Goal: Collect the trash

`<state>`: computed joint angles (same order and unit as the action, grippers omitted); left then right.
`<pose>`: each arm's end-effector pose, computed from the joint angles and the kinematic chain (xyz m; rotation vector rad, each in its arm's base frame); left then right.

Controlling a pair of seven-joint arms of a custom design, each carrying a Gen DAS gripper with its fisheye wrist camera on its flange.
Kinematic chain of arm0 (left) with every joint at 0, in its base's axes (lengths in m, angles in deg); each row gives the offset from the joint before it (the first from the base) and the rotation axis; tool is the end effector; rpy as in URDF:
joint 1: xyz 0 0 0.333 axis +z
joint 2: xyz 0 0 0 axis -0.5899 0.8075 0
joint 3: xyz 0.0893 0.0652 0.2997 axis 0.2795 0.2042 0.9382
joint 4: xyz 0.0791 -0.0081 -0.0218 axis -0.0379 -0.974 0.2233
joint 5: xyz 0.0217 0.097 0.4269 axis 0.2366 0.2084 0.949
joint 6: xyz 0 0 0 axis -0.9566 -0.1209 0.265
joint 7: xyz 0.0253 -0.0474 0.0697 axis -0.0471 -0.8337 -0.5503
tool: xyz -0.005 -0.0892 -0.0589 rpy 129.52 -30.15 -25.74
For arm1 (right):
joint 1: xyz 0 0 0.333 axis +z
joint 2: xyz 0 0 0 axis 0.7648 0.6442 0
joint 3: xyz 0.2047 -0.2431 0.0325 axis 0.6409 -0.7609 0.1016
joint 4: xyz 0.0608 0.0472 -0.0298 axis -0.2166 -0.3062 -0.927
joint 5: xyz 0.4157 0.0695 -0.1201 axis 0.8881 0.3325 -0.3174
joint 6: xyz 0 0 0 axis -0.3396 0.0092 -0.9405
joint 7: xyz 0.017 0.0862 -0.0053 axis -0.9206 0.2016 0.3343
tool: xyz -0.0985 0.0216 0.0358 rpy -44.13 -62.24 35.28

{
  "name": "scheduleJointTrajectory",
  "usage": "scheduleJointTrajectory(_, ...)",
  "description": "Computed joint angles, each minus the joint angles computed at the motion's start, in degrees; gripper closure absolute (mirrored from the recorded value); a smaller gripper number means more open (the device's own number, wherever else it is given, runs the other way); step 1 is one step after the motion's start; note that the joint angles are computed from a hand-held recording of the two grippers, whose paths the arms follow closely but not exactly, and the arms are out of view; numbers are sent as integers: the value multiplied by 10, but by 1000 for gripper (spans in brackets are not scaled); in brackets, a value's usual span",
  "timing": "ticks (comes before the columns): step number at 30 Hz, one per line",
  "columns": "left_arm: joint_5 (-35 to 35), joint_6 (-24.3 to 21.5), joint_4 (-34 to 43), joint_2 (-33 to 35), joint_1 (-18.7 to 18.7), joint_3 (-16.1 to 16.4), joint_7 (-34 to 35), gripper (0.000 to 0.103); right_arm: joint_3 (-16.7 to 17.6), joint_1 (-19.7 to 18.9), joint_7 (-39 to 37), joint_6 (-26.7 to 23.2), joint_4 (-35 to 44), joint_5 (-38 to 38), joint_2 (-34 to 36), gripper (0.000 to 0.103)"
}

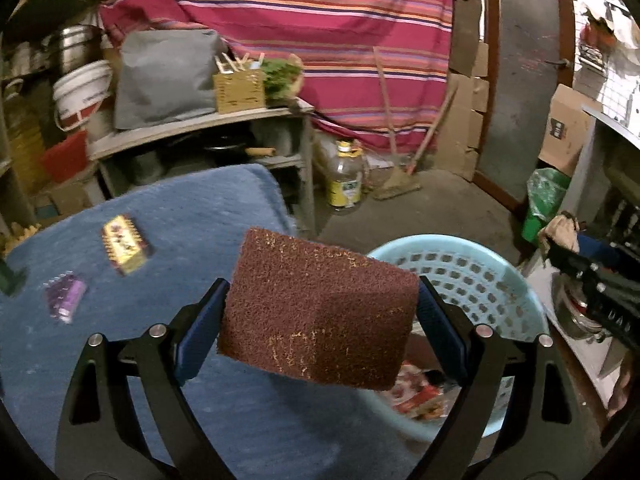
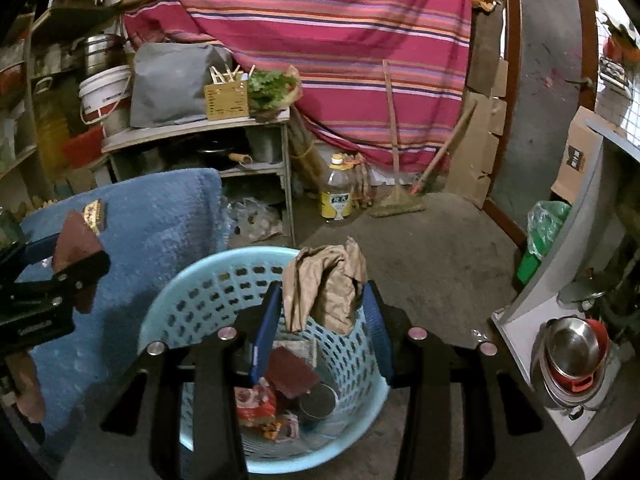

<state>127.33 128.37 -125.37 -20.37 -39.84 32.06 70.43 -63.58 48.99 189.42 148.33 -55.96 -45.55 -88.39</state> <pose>0.5882 -0.1815 0.4675 -1.6103 1.7468 -0.8854 0.5866 0.0824 0.4778 -1.7088 1.5819 -0.8216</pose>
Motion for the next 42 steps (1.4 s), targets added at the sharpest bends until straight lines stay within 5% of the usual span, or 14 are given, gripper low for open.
scheduleJointTrajectory(16, -220, 22, 26, 42, -30, -10, 196, 6, -25, 29, -117, 10, -14, 156, 11, 61)
scheduleJointTrajectory(24, -31, 25, 1, -6, -13, 21, 31, 6, -23, 42, -103, 8, -4, 150, 28, 60)
scheduleJointTrajectory(33, 132, 24, -55, -85, 76, -11, -106, 5, -58, 83, 113, -20, 39, -51, 58, 50)
scheduleJointTrajectory(37, 58, 45, -101, -120, 80, 11, -33, 5, -75, 106, 161, -32, 50, -80, 68, 26)
scheduleJointTrajectory(42, 23, 63, -147, -161, 113, 10, 12, 5, -77, 120, 305, -82, 53, -243, 45, 15)
